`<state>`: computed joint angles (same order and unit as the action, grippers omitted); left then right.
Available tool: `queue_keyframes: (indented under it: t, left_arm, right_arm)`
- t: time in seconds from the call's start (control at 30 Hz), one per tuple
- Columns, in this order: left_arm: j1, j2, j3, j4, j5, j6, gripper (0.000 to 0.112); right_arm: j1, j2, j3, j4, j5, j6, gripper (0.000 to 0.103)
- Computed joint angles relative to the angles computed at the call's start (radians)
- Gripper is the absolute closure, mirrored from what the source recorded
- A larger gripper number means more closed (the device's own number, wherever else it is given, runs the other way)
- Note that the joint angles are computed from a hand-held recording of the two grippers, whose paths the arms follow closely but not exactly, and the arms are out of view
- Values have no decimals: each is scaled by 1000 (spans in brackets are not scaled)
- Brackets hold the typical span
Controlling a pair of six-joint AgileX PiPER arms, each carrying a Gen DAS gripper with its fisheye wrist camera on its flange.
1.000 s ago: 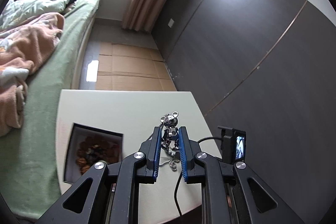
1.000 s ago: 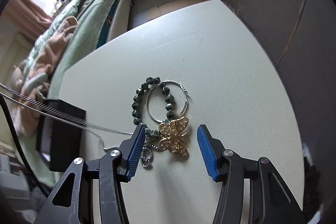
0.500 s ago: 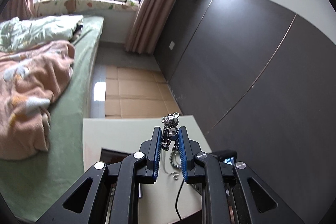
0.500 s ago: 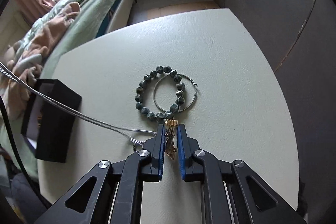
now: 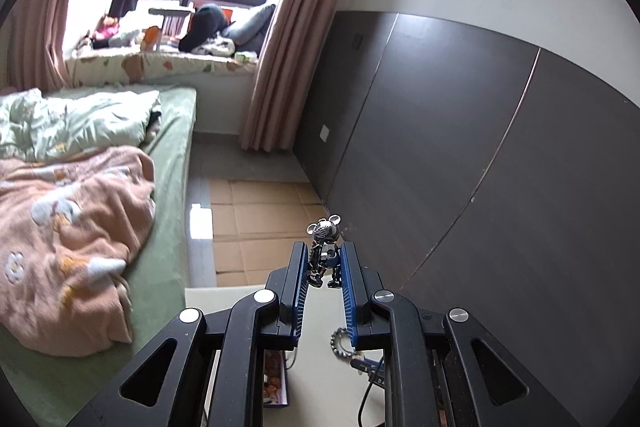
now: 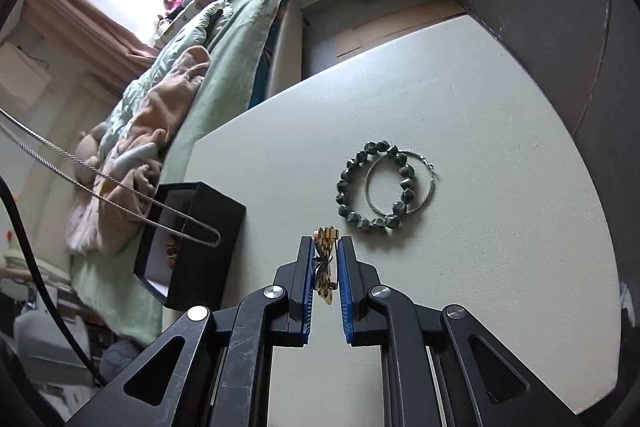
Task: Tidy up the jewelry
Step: 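Drop the silver chain into the black box with the left gripper while the right carries the butterfly pendant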
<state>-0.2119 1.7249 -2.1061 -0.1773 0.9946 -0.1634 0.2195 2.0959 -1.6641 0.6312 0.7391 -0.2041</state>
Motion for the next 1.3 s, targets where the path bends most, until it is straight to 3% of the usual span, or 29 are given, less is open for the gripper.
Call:
queue_keyframes:
  t: [0.43,0.77,1.17,1.3]
  left_arm:
    - [0,-5,-24,30,10,7,95]
    - [38,-22,151,-5,-83,25,95]
    - [103,-6,465,-185,-222,126,95]
    - [125,40,516,-302,-232,211,95]
  right_arm:
    - [7,30,-50,-27,24,39,90]
    - [2,21,-29,-10,16,16,90]
    - [7,11,-13,3,2,3,90]
    - [10,0,-3,26,-12,-19,90]
